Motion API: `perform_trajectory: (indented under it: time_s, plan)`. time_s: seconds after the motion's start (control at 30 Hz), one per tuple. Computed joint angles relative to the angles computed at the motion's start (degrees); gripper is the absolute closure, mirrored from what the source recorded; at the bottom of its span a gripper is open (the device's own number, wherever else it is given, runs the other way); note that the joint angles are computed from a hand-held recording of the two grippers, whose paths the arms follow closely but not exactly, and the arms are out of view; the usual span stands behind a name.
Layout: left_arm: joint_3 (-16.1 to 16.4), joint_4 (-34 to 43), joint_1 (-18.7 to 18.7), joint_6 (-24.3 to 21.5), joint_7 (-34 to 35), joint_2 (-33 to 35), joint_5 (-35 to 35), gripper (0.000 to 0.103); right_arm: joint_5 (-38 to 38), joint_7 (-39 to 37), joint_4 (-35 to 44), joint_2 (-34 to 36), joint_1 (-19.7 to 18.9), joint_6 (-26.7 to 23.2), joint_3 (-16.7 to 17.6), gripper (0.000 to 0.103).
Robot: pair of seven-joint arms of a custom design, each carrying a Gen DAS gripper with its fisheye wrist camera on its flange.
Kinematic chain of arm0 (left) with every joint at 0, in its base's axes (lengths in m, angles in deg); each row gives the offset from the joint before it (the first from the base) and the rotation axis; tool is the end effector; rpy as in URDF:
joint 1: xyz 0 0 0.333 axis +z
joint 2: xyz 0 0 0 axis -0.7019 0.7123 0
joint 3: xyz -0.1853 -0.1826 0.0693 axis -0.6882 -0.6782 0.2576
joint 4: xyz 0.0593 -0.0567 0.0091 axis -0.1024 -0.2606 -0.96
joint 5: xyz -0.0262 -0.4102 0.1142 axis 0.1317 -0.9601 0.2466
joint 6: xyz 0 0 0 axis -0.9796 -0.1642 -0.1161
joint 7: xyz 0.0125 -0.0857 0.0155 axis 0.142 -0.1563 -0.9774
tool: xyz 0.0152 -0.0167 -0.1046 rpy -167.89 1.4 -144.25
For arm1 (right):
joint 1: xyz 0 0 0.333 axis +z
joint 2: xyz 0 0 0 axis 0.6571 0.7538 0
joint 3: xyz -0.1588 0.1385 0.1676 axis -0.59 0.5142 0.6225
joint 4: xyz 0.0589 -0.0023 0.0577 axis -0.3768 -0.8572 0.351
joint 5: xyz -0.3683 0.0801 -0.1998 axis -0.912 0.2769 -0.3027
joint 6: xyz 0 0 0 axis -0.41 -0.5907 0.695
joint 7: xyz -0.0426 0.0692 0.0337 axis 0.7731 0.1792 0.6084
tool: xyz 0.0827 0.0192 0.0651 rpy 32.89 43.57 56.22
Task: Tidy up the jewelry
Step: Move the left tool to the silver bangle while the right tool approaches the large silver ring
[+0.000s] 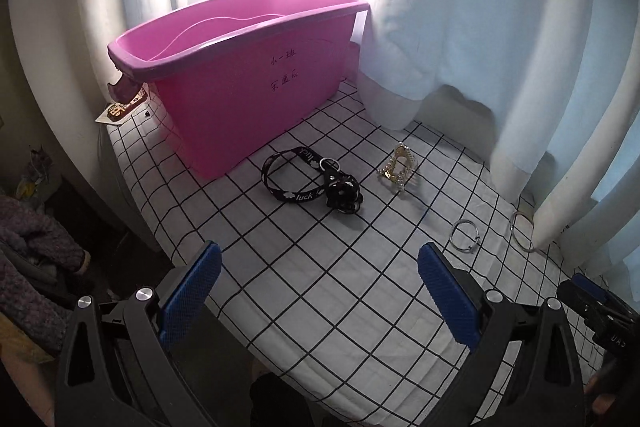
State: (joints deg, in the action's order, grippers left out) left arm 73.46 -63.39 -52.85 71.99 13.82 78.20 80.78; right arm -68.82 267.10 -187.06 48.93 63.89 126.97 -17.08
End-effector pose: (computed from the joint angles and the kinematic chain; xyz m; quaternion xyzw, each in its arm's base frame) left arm 0.6083 -0.2037 0.4491 -0.6065 0.7173 -0.2838 0.1922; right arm 0.4816 0.3433 0.3941 -0.5415 0.7561 -0.1498 0.3357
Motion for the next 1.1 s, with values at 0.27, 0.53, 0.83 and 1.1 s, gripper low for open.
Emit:
perform_trajectory:
  time_s: [0.27, 0.53, 0.83, 1.1]
  plan:
    - [0.1, 0.1, -1.7, 2.6, -11.9, 2.2, 11.3, 0.006, 2.3, -8.7, 5.8, 8.9, -0.8, 7.4, -5.0, 0.025]
    - [1.7, 7.5, -5.9, 6.3, -16.3, 11.9, 14.2, 0.006, -6.4, -2.9, 9.5, 13.9, 3.1, 7.5, -13.9, 0.025]
    - [1.9, 18.2, -8.7, 3.2, -16.0, 22.5, 11.7, 0.006, -11.1, 0.0, 4.8, 11.5, -1.3, 3.8, -12.1, 0.025]
    - [2.0, 23.7, -10.6, 0.7, -14.0, 27.4, 8.9, 0.006, -9.6, -1.5, 3.9, 11.3, -2.1, 5.0, -11.1, 0.025]
